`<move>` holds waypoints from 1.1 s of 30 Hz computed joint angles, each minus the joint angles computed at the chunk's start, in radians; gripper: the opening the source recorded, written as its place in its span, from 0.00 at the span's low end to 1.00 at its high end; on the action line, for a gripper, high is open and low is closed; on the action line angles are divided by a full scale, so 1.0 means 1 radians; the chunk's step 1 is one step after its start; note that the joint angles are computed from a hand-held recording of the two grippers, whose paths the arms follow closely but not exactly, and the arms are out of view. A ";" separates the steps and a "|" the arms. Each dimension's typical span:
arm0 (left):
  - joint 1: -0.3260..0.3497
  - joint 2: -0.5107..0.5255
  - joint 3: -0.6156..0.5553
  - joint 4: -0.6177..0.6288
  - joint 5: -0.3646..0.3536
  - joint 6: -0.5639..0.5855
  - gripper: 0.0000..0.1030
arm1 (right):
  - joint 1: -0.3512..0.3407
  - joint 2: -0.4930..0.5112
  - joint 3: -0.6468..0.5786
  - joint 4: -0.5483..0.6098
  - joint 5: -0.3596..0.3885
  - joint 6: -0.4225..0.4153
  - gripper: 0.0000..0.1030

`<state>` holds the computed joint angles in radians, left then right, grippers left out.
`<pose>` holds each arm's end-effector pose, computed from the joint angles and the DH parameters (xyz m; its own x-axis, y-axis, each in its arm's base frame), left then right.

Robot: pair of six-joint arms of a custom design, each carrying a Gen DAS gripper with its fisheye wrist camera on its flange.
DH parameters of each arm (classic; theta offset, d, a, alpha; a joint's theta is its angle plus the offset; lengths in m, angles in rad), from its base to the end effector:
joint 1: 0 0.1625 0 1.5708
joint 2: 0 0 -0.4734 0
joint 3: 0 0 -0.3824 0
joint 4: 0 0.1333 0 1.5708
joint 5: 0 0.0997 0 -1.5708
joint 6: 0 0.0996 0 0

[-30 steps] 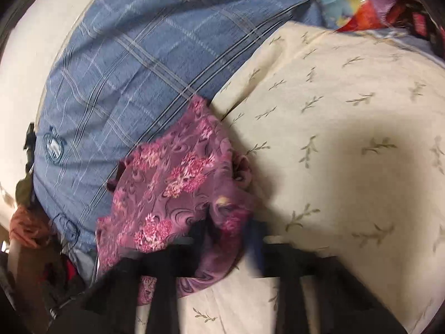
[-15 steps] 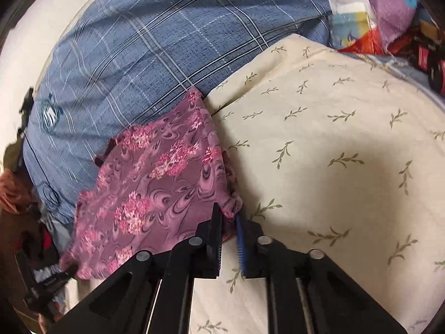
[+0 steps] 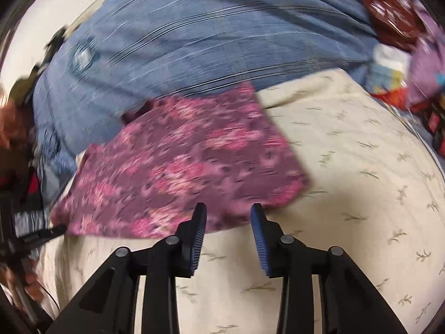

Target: Fold small clothes

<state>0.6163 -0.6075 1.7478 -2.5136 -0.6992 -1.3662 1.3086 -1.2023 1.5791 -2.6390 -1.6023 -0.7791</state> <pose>-0.3958 -0.5371 0.0028 -0.8342 -0.4306 -0.3446 -0.0817 0.7144 -0.6950 -0.0470 -0.6773 0.4503 -0.8235 -0.3246 0.4653 -0.5325 0.7251 -0.4366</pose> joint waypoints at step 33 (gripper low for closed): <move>0.348 0.088 -0.484 0.092 -0.399 0.387 0.76 | 0.276 0.306 0.423 -0.904 -0.082 -0.899 0.59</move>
